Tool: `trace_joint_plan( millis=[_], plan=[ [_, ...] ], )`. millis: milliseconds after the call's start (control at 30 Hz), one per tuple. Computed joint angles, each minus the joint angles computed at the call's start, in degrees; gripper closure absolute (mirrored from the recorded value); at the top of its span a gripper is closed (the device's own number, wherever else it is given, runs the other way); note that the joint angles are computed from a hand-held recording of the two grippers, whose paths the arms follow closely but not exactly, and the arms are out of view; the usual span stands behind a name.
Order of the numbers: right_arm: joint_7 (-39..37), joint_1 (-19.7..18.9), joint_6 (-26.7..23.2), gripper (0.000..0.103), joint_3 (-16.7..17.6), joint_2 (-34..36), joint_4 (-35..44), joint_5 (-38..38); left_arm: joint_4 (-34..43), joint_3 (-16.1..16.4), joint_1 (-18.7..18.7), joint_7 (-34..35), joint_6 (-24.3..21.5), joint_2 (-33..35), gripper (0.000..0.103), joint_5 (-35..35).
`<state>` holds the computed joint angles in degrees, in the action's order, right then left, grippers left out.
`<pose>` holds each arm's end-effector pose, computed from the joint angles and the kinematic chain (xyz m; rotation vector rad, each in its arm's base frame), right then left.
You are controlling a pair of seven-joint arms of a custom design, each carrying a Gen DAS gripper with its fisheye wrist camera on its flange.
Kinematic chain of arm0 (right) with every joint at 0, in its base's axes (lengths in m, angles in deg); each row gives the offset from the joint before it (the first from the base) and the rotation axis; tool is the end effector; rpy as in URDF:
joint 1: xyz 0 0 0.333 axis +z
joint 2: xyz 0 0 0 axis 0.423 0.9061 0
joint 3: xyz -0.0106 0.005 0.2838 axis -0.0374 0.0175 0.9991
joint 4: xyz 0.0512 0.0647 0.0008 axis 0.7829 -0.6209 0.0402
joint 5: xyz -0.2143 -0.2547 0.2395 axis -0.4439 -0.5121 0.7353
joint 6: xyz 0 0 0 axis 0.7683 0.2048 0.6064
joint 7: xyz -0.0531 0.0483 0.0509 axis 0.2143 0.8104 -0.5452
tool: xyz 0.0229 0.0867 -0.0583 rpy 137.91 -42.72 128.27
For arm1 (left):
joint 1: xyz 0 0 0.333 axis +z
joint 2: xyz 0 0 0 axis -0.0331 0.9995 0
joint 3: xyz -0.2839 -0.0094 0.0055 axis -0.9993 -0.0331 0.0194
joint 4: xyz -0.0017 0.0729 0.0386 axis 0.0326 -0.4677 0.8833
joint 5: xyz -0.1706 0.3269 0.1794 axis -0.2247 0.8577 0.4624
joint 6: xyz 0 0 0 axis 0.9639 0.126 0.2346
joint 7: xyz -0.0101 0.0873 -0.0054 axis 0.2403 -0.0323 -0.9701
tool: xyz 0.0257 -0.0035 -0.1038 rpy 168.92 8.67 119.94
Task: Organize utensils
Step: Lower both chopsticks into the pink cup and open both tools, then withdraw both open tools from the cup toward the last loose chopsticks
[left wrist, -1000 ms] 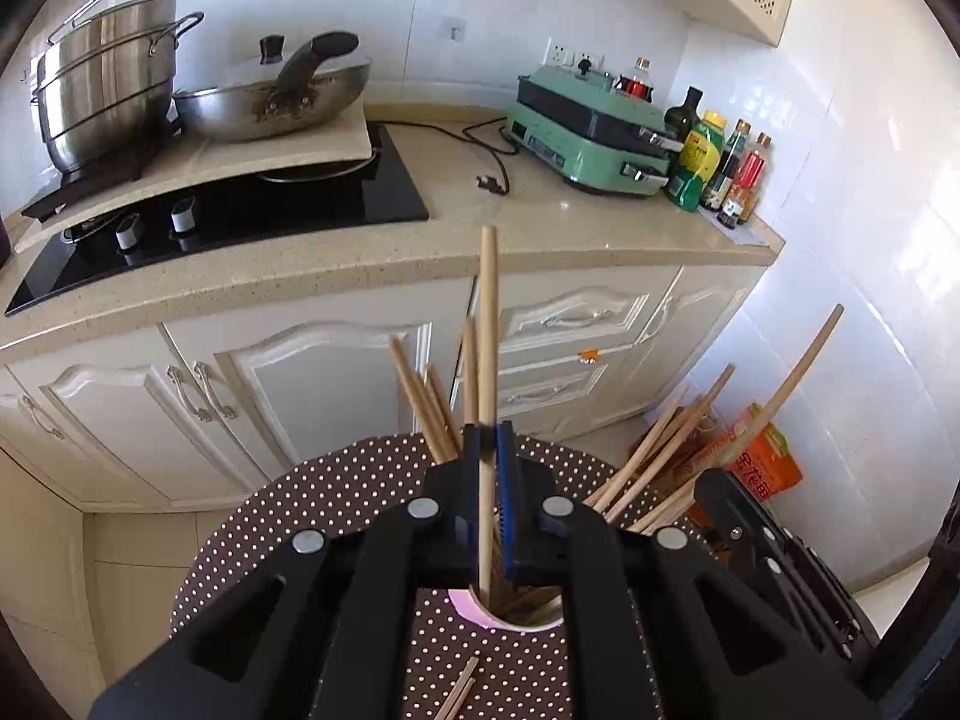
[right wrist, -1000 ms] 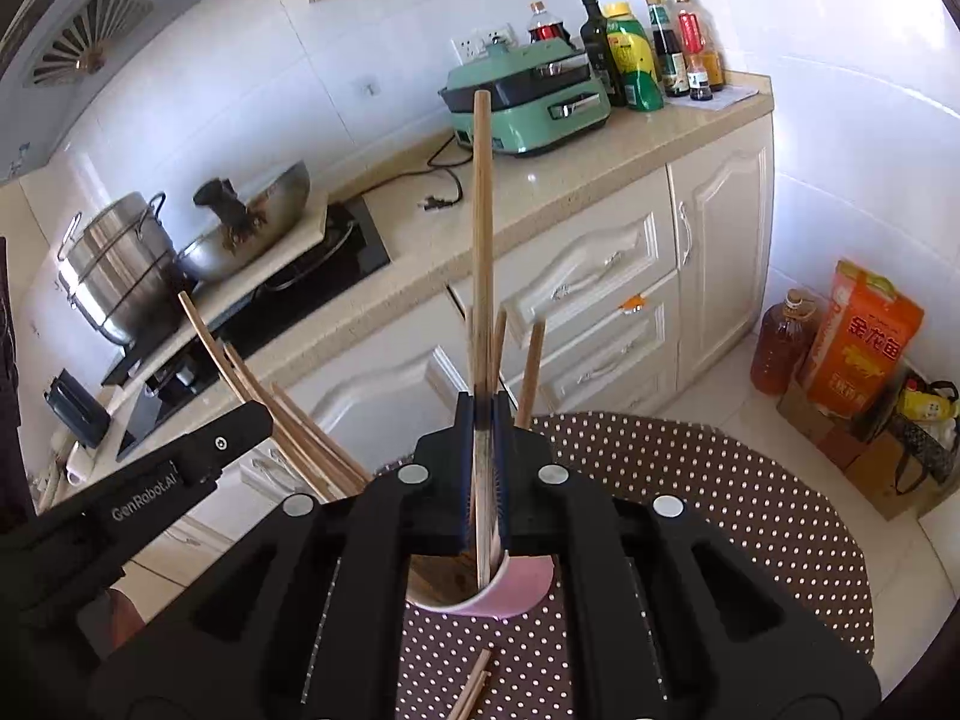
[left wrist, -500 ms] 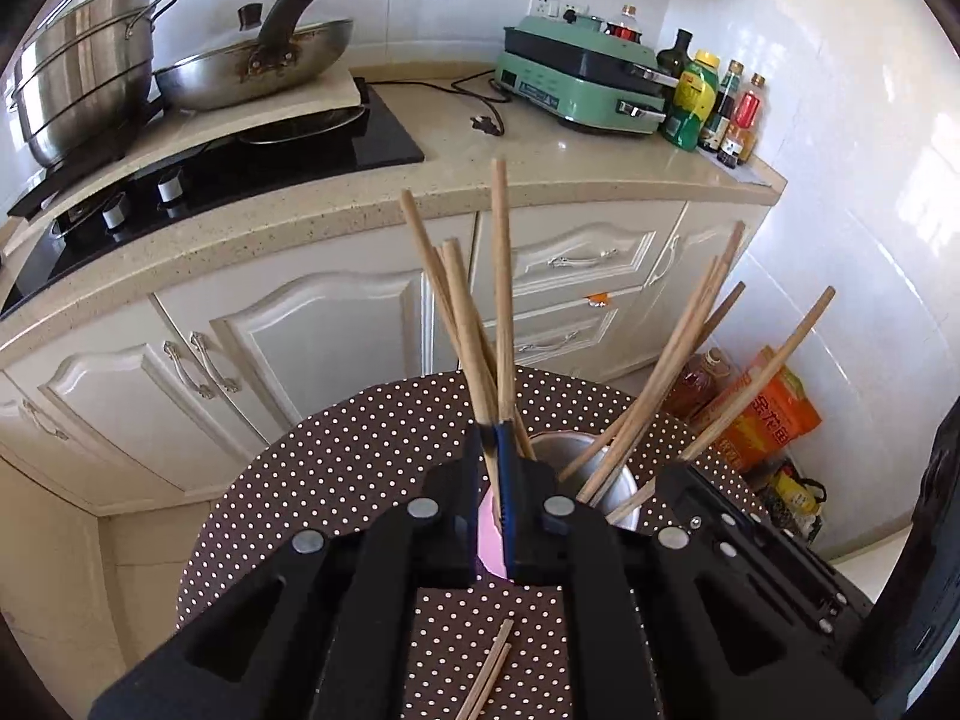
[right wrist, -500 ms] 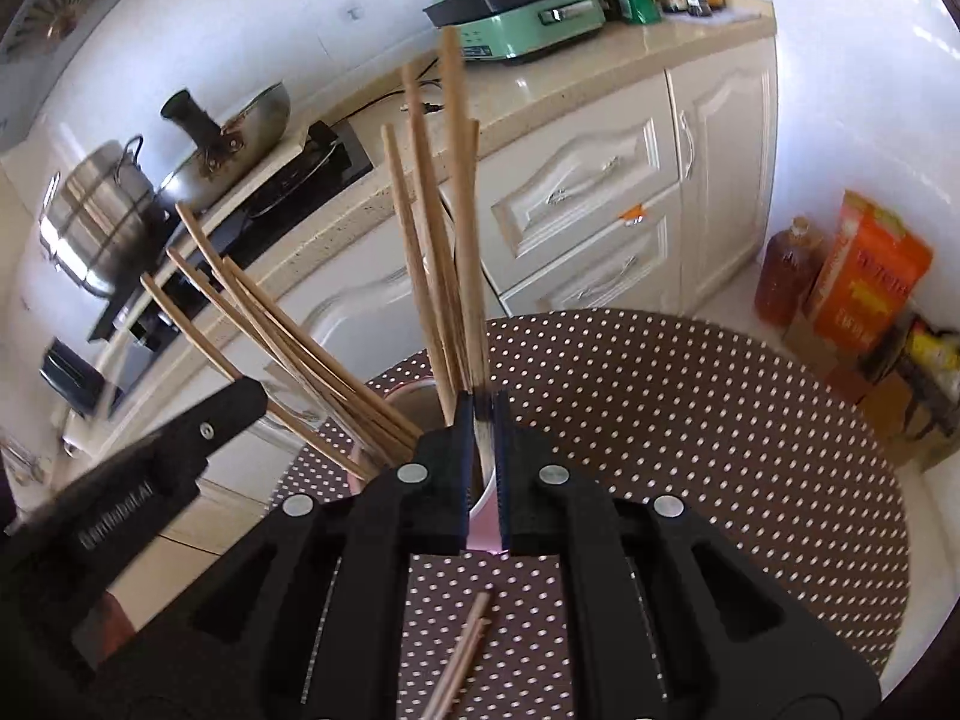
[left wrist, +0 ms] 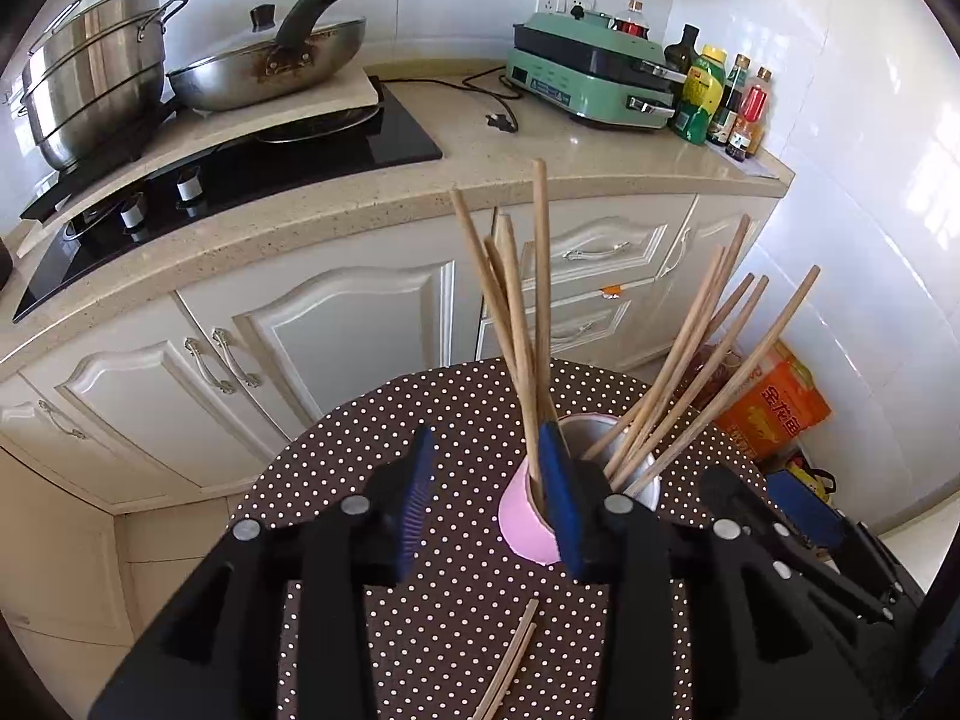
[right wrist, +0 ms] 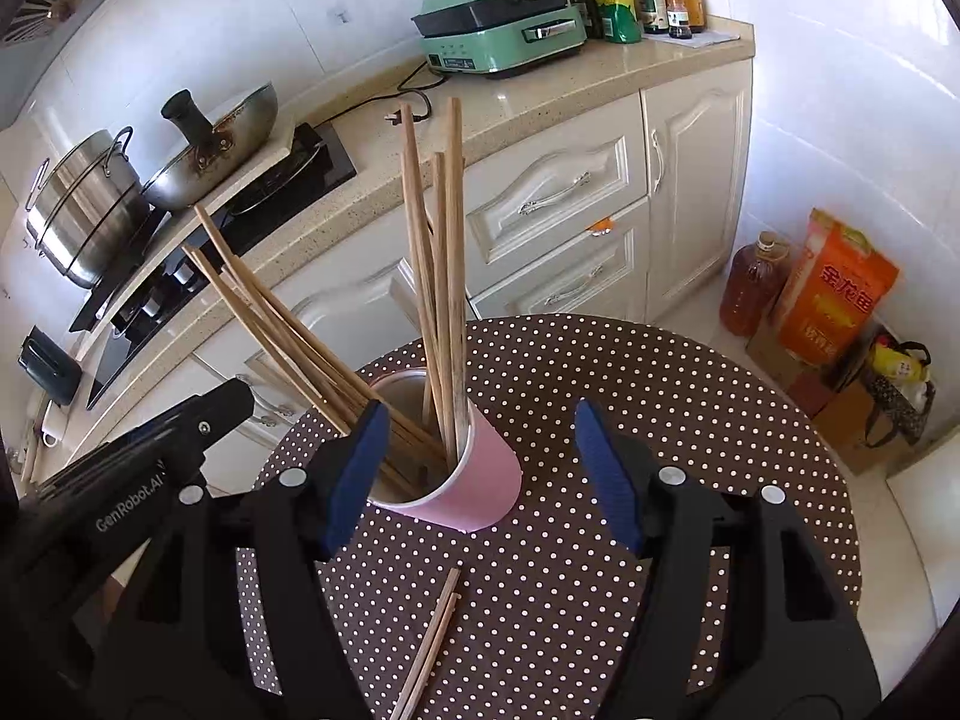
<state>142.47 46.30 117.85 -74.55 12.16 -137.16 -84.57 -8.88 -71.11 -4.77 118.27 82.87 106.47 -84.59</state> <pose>0.6185 0.2671 0.5435 -1.3230 2.0856 -0.4875 0.6952 -0.1320 0.5254 -1.6974 2.1075 -0.7771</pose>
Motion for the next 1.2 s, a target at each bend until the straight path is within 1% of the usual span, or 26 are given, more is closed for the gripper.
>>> trace_joint_plan(
  millis=[167,233,300,400,500,567,667,800,1000,1067,1200],
  plan=[
    [0.47,0.18,-0.52,0.038,0.35,-1.42,-0.85,-0.08,-3.64,-0.14,0.62,2.35,2.10,-3.20,0.059,-0.76],
    [0.79,0.30,-1.19,0.035,0.56,-1.89,-0.84,-0.30,-5.45,-0.13,0.72,3.43,3.40,-4.76,0.057,-1.01],
    [1.67,0.55,-2.36,0.028,0.75,-2.52,-0.77,-1.18,-7.31,-0.13,0.89,4.68,4.66,-6.43,0.056,-1.54],
    [2.74,0.79,-3.14,0.026,1.16,-3.63,-1.14,-2.61,-10.15,-0.04,1.00,6.63,6.49,-9.15,0.055,-2.37],
    [4.28,1.17,-4.77,0.021,1.71,-4.73,-1.21,-4.81,-11.94,0.21,1.05,7.67,7.29,-11.10,0.051,-3.43],
    [4.84,1.16,-4.97,0.021,2.08,-5.59,-1.63,-5.53,-13.42,0.32,1.22,9.26,7.87,-12.73,0.051,-4.95],
    [5.66,1.26,-6.54,0.018,2.79,-6.77,-1.75,-6.70,-15.49,0.71,1.23,11.05,8.96,-14.86,0.048,-6.15],
    [8.17,1.29,-7.39,0.016,3.73,-8.94,-3.24,-8.98,-17.59,1.31,1.27,14.99,8.74,-17.17,0.044,-9.52],
    [13.05,1.23,-10.83,0.014,5.51,-11.86,-6.67,-9.56,-22.13,2.45,1.09,19.40,8.33,-20.37,0.043,-10.57],
    [13.98,1.27,-11.77,0.014,6.03,-12.30,-7.94,-8.66,-23.50,2.84,1.17,20.57,7.41,-21.05,0.043,-10.57],
    [15.27,1.37,-12.57,0.014,6.48,-12.79,-10.78,-4.34,-25.78,3.50,1.55,22.19,5.52,-21.70,0.043,-9.93]
  ],
)
